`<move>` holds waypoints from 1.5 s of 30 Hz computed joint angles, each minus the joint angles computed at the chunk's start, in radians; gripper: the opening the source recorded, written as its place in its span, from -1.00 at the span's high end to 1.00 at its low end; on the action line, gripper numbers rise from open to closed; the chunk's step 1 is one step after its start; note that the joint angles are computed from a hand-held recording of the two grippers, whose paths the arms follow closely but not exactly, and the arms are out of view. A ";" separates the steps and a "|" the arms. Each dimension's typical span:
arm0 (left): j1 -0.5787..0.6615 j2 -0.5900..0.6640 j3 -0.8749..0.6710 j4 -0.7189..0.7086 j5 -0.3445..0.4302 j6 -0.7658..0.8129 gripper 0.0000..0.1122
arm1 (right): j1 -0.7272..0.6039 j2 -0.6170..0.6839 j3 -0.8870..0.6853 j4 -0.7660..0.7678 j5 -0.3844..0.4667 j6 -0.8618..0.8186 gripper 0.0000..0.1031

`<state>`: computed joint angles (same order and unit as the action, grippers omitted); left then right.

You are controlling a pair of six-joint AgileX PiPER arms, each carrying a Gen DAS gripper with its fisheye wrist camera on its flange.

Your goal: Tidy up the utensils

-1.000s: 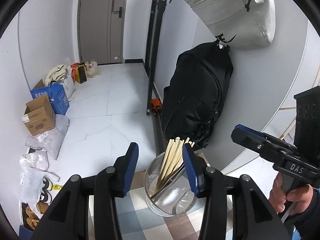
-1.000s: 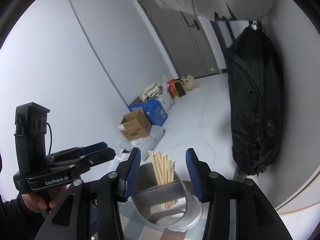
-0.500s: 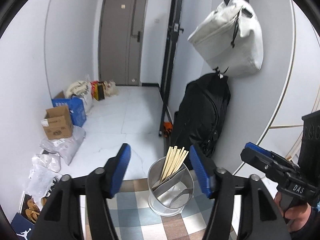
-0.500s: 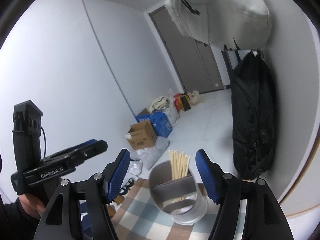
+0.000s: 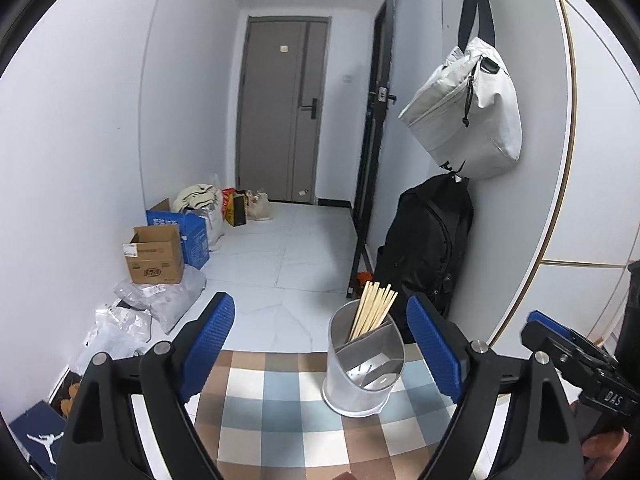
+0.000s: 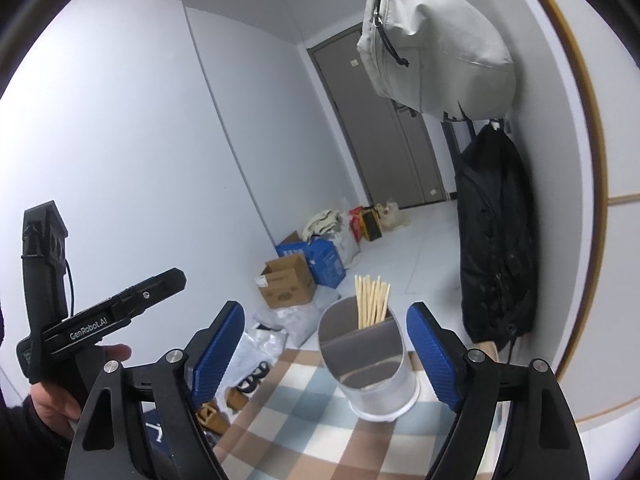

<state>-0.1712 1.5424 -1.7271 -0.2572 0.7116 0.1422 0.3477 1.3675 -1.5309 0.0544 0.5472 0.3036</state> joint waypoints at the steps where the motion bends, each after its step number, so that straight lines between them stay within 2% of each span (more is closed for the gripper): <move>1: 0.002 -0.021 0.042 -0.009 -0.027 0.006 -0.53 | 0.017 -0.020 0.033 -0.052 -0.017 0.044 -0.78; 7: -0.037 -0.142 0.276 0.041 -0.213 0.003 -0.72 | 0.110 -0.119 0.201 -0.360 -0.090 0.305 -1.00; 10: -0.047 -0.179 0.357 0.045 -0.282 0.009 -0.74 | 0.148 -0.154 0.273 -0.523 -0.120 0.452 -1.00; 12: -0.049 -0.194 0.399 0.042 -0.315 0.012 -0.75 | 0.181 -0.169 0.307 -0.637 -0.112 0.556 -1.00; 15: -0.063 -0.203 0.451 0.119 -0.366 -0.056 -0.75 | 0.219 -0.179 0.331 -0.756 -0.090 0.666 -1.00; 18: -0.066 -0.210 0.498 0.165 -0.401 -0.097 -0.75 | 0.252 -0.190 0.356 -0.826 -0.076 0.727 -1.00; 24: -0.044 -0.205 0.506 0.133 -0.379 -0.098 -0.75 | 0.274 -0.204 0.396 -0.865 -0.064 0.808 -1.00; 27: -0.069 -0.215 0.528 0.248 -0.410 -0.188 -0.75 | 0.299 -0.192 0.396 -0.924 -0.037 0.835 -1.00; 34: -0.061 -0.219 0.523 0.167 -0.393 -0.116 -0.75 | 0.320 -0.169 0.387 -0.959 -0.027 0.838 -1.00; 41: -0.057 -0.199 0.503 0.171 -0.371 -0.123 -0.75 | 0.324 -0.154 0.384 -0.971 -0.032 0.846 -1.00; 45: -0.041 -0.194 0.488 0.119 -0.351 -0.097 -0.75 | 0.322 -0.161 0.387 -0.956 -0.035 0.842 -1.00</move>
<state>-0.2125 1.3482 -1.2396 -0.1381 0.3610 0.0455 0.6696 1.2070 -1.1439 -0.9015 0.5124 1.1451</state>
